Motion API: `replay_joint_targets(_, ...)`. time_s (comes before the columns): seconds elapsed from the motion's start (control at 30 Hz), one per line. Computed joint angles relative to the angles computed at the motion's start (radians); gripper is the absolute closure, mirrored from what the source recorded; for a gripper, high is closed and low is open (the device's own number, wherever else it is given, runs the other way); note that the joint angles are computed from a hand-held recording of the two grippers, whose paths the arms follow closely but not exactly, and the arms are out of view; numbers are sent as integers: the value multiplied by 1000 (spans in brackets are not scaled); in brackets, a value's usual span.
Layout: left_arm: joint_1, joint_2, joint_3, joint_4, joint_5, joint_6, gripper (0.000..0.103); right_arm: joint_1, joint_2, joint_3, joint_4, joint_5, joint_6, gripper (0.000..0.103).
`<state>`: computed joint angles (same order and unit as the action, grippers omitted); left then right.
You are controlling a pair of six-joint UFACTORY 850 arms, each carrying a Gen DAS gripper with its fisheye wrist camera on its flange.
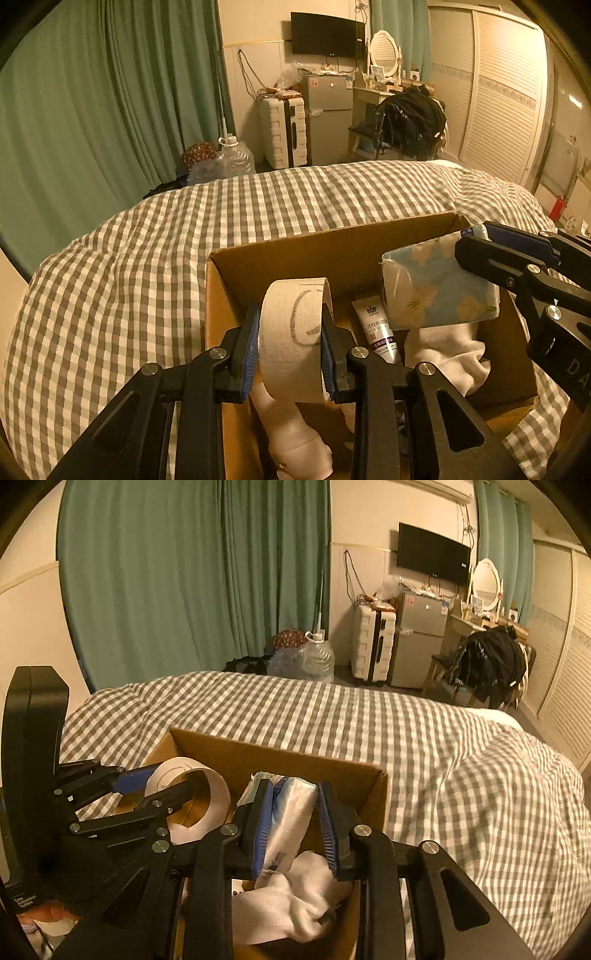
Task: Organize objects
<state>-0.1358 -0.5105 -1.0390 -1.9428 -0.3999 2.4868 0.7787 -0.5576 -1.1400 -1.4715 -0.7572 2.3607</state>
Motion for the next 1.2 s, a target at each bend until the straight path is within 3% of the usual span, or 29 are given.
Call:
replay_joint_targets(0.1, 6, 11, 7, 21, -19, -20, 67, 7, 4, 4, 1, -18, 4, 78)
replay_joint_targets(0.17, 10, 29, 25, -2, -25, 6, 38, 10, 17, 15, -16, -28, 26, 78)
replay_joint_targets(0.23, 9, 54, 48, -74, -38, 64, 26, 13, 24, 17, -14, -34, 32, 75)
replay_joint_targets(0.27, 12, 67, 59, -88, -45, 77, 25, 16, 28, 18, -13, -39, 37, 70)
replay_joint_targets(0.33, 18, 93, 77, -100, -49, 90, 25, 28, 39, 24, -10, -54, 49, 50)
replay_joint_targets(0.47, 43, 146, 109, -67, -68, 53, 22, 57, 76, 38, 12, -111, 50, 45)
replay_joint_targets(0.57, 60, 198, 138, -46, -84, 38, 22, 92, 108, 38, 55, -175, 15, 28)
replay_joint_targets(0.63, 74, 241, 163, -45, -99, 41, 17, 122, 128, 35, 81, -234, -9, 23)
replay_joint_targets(0.67, 82, 264, 178, -46, -105, 43, 7, 135, 135, 31, 97, -261, -24, 21)
replay_joint_targets(0.7, 91, 286, 192, -53, -115, 49, 3, 147, 141, 23, 113, -284, -40, 19)
replay_joint_targets(0.9, 151, 400, 245, -9, -169, 20, 3, 220, 177, -21, 168, -397, -103, 16)
replay_joint_targets(1.2, 253, 514, 319, 32, -248, -24, 1, 332, 142, -138, 177, -546, -197, 11)
